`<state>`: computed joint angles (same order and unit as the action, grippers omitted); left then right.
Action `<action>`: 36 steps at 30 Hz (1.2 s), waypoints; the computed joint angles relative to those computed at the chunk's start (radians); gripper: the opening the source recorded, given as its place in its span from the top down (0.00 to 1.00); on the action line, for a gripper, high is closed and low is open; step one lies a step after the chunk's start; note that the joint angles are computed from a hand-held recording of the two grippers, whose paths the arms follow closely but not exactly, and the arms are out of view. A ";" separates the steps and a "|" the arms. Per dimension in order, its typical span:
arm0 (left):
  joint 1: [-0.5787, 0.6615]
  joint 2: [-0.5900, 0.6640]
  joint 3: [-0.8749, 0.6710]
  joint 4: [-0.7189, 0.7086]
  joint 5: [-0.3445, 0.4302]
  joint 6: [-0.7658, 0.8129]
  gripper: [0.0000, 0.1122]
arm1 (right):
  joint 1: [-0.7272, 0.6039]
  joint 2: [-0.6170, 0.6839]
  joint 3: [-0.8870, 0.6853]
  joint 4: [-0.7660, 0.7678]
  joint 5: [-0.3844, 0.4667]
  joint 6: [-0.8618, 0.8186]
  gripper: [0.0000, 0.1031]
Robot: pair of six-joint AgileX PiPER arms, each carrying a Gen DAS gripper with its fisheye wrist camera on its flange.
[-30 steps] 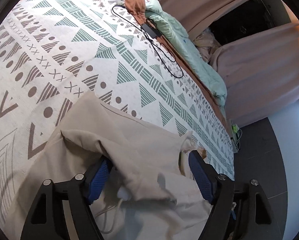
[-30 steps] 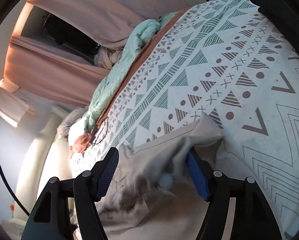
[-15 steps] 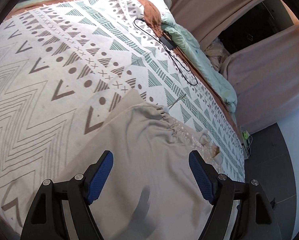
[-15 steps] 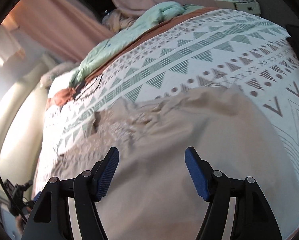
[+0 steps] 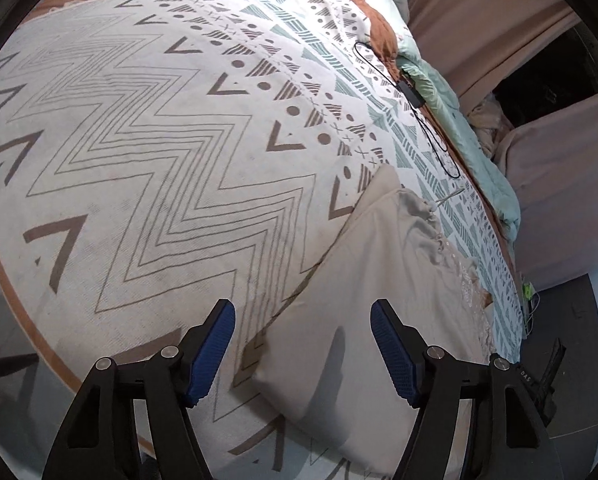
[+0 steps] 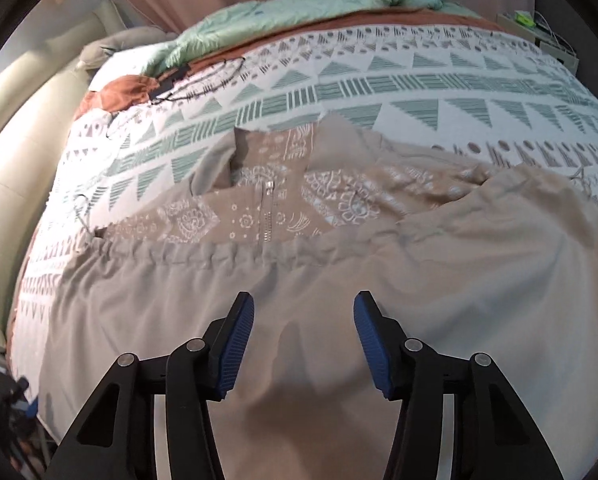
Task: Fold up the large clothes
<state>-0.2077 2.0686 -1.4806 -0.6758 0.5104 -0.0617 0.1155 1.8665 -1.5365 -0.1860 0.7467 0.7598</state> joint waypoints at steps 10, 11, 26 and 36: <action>0.024 0.001 0.065 -0.104 -0.010 0.075 0.48 | 0.009 0.269 -0.328 -0.010 0.171 -0.004 0.74; 0.026 0.001 0.066 -0.115 -0.007 0.080 0.48 | 0.003 0.264 -0.318 0.002 0.146 -0.012 0.87; 0.035 0.033 0.073 -0.410 0.095 0.302 0.48 | -0.068 0.361 -0.471 0.130 0.095 -0.075 0.98; 0.046 0.051 0.081 -0.468 0.080 0.282 0.48 | -0.106 0.282 -0.340 0.227 -0.019 -0.155 0.97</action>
<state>-0.1616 2.1195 -1.3998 -1.1439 0.5909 0.2207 0.0093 2.1490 -1.8761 0.0406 0.7273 0.6045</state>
